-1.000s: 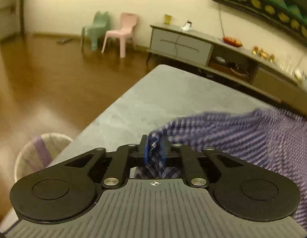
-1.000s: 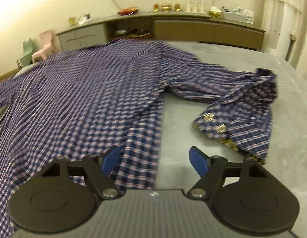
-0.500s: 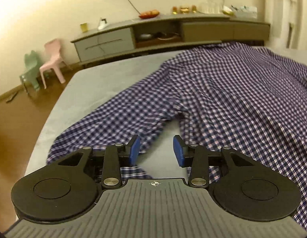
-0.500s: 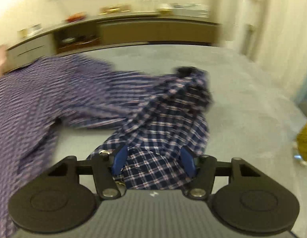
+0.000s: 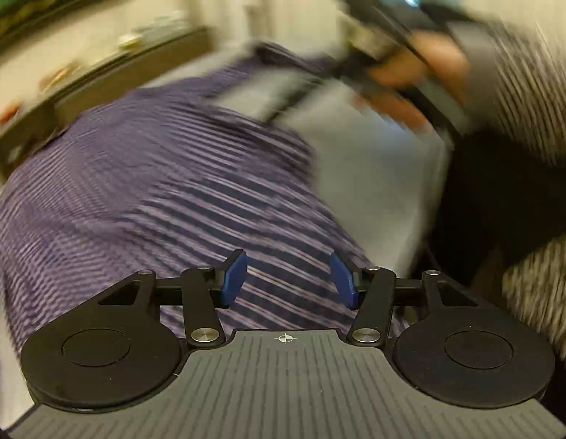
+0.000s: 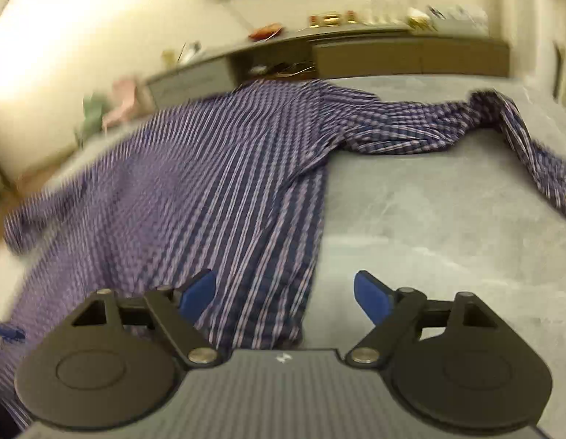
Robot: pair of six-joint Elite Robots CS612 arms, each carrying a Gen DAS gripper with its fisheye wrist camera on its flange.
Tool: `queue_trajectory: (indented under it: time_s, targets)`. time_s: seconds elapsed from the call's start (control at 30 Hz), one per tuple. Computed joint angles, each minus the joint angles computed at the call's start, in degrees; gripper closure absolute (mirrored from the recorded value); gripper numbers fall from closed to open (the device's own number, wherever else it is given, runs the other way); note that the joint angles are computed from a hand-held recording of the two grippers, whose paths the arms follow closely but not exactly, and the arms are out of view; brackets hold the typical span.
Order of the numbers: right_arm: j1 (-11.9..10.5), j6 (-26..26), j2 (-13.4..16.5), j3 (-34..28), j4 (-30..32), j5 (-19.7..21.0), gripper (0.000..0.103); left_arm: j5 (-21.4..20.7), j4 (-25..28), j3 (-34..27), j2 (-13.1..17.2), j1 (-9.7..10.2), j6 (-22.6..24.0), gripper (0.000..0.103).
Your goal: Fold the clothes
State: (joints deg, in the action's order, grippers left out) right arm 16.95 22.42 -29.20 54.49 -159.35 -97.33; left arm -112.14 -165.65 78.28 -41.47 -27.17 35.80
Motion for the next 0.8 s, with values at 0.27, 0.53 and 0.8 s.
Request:
queue_trajectory:
  time_s: [0.27, 0.53, 0.8]
  targets:
    - [-3.59, 16.86, 0.08, 3.40, -19.05, 18.49, 0.101, 1.91, -6.73, -0.50, 1.09, 1.19, -8.87, 0.103]
    - [-3.45, 32.41, 1.87, 1.92, -16.63, 4.56, 0.049, 7.71, -2.86, -9.41, 5.13, 4.61, -35.32, 0.103]
    - [-0.74, 15.99, -1.48, 5.43, -10.66, 8.93, 0.030, 8.43, -2.60, -7.83, 4.22, 4.50, -35.20, 0.096]
